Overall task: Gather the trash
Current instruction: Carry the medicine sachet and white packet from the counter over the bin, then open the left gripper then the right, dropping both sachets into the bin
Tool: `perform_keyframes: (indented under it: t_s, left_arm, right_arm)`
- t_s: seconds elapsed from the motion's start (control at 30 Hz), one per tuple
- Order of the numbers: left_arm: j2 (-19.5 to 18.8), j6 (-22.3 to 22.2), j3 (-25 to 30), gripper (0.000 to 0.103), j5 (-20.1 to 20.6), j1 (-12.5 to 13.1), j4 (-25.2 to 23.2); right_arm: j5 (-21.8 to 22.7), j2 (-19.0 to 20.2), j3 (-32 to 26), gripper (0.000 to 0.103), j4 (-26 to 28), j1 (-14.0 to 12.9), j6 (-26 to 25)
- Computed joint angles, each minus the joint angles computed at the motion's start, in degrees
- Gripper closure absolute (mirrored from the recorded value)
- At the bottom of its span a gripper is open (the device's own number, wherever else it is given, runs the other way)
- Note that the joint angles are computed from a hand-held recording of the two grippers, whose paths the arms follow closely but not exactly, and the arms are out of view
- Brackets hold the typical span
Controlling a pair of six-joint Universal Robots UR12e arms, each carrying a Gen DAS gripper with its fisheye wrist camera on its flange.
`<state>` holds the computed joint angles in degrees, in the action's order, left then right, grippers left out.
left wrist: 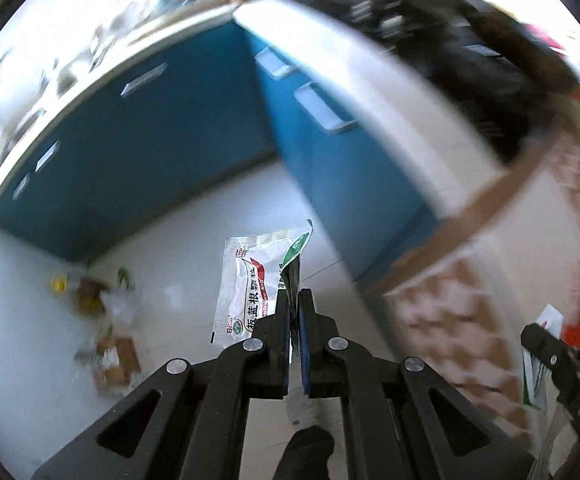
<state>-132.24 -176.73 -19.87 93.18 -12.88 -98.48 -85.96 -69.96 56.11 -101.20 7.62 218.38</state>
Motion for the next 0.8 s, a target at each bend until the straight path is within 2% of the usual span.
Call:
perform_keyframes:
  t_s: [0.1, 0.2, 0.4, 0.47, 0.67, 0.77, 0.8]
  left_arm:
    - [1.8, -1.9, -8.5, 0.102, 0.7, 2.3, 3.2]
    - [1.6, -3.4, -14.0, 0.101, -1.7, 4.7, 3.4]
    - [-2.0, -5.8, -21.2, 0.101, -15.6, 9.9, 0.9]
    - [-3.1, -6.2, -22.8, 0.101, -17.5, 10.7, 1.1]
    - [-6.3, -8.7, -26.4, 0.098, -21.1, 12.7, 3.1]
    - [-7.0, -8.9, -27.8, 0.089, -20.4, 12.7, 5.3]
    - [-7.1, -9.1, -28.5, 0.071, -20.1, 12.8, 6.4]
  right_arm:
    - [2.9, 5.2, -2.8, 0.100, -0.5, 2.2, -2.5]
    - [5.6, 9.4, -3.5, 0.100, -1.9, 3.9, -4.1]
    - [12.9, 17.0, -2.1, 0.100, -5.3, 5.5, -4.8]
    - [16.5, 19.5, -0.8, 0.100, -7.5, 5.5, -4.4]
    - [21.2, 25.3, 2.2, 0.100, -12.4, 5.5, -2.6]
    - [23.0, 27.6, 2.8, 0.096, -13.4, 5.2, -2.3]
    - [23.0, 28.2, 2.8, 0.096, -13.4, 5.2, -2.4]
